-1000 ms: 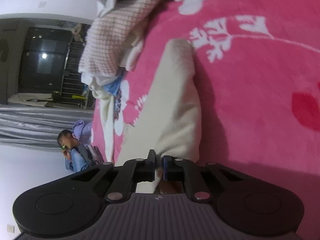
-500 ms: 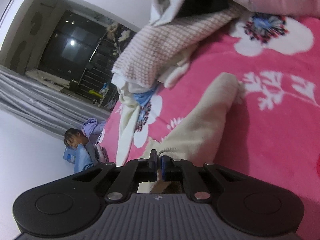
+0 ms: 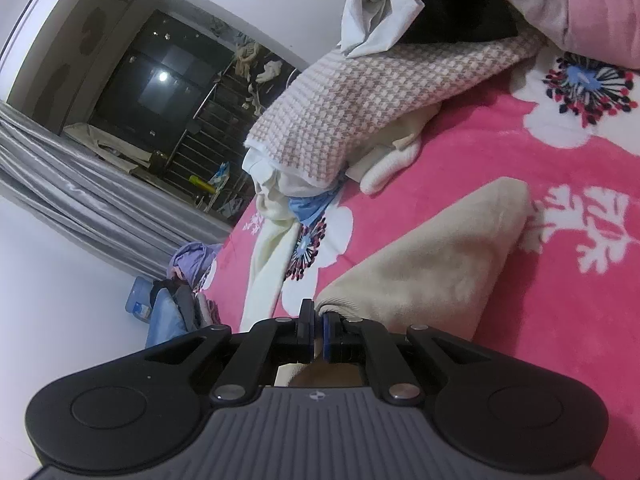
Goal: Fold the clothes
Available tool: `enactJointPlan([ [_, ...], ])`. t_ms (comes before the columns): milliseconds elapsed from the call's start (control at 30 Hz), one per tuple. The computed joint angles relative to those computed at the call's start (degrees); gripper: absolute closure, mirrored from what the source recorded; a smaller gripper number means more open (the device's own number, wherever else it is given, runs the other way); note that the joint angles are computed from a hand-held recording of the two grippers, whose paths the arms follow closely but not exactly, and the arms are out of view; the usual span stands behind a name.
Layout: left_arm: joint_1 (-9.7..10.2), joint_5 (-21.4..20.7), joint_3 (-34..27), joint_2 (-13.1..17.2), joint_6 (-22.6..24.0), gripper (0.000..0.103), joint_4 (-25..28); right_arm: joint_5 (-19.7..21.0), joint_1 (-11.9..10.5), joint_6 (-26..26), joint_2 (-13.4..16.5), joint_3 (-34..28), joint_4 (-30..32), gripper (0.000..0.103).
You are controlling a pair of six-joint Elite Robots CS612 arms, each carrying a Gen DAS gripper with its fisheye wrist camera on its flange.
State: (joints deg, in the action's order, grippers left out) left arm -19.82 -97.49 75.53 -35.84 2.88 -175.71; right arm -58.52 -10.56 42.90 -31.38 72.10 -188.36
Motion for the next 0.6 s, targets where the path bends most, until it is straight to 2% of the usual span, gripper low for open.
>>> enactJointPlan([
  [467, 0.06, -0.1, -0.4, 0.1, -0.8, 0.053, -0.5, -0.3, 0.2, -1.2, 0.7, -1.5, 1.4, 0.098],
  [600, 0.02, -0.3, -1.1, 0.4, -0.1, 0.049, -0.4, -0.5, 0.3, -1.7, 0.9, -2.0, 1.5, 0.098],
])
